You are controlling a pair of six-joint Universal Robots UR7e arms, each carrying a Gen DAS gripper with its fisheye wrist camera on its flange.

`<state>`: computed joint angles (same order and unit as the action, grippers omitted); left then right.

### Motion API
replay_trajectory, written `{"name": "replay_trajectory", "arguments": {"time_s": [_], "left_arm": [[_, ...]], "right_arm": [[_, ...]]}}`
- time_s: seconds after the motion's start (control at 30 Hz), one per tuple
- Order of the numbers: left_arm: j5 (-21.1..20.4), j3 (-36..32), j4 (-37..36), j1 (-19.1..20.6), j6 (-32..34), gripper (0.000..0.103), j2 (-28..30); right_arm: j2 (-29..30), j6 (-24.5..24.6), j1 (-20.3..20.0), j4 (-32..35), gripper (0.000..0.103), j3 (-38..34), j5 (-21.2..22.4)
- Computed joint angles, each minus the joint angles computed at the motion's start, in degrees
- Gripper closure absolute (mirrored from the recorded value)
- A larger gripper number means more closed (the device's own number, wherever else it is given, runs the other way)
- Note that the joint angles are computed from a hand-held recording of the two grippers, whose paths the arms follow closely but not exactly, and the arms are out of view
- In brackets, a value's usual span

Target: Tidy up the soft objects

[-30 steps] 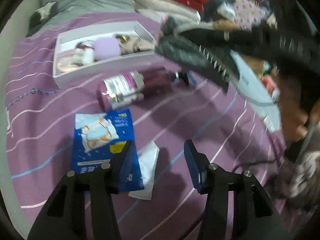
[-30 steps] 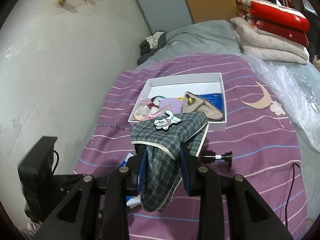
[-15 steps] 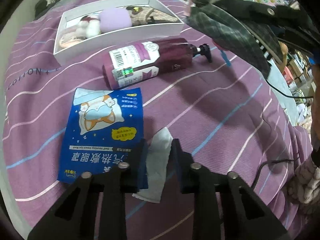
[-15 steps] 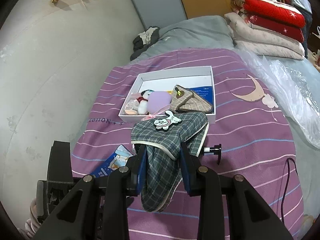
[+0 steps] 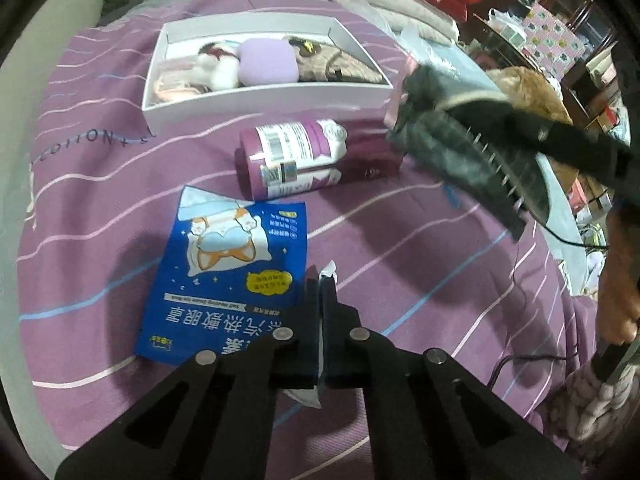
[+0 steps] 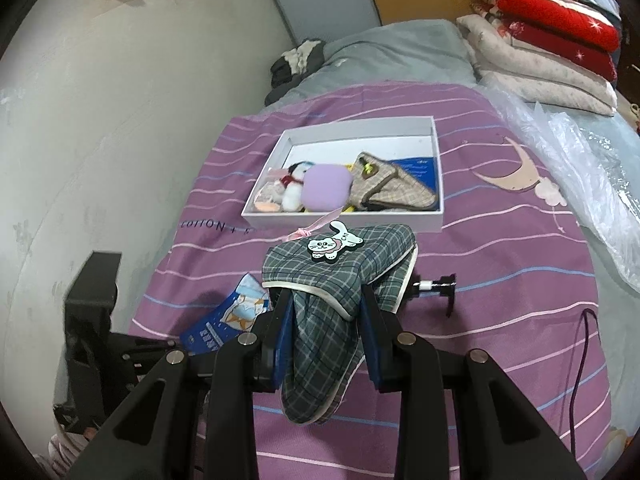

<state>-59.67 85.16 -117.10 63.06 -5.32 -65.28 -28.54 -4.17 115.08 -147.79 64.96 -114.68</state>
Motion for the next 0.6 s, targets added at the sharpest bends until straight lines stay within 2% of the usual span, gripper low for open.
{"name": "replay_trajectory", "arguments": {"time_s": [0.37,0.5,0.6], "left_arm": [[-1.73,1.54,-9.69,-0.91,0.56,0.101,-1.33],[0.05,1.36,-13.80,-1.02,1.38,0.101,-0.80],[-0.76,0.74,-16.07,-0.33,1.22,0.101,-0.64]], "right_arm": [[0.86,0.75,0.25,3.61,0.073,-1.18,-0.48],[0.94,1.33,0.08,4.39,0.073,-1.57,-0.16],[1.10,1.28,0.03,4.60,0.073,-1.88,0.27]]}}
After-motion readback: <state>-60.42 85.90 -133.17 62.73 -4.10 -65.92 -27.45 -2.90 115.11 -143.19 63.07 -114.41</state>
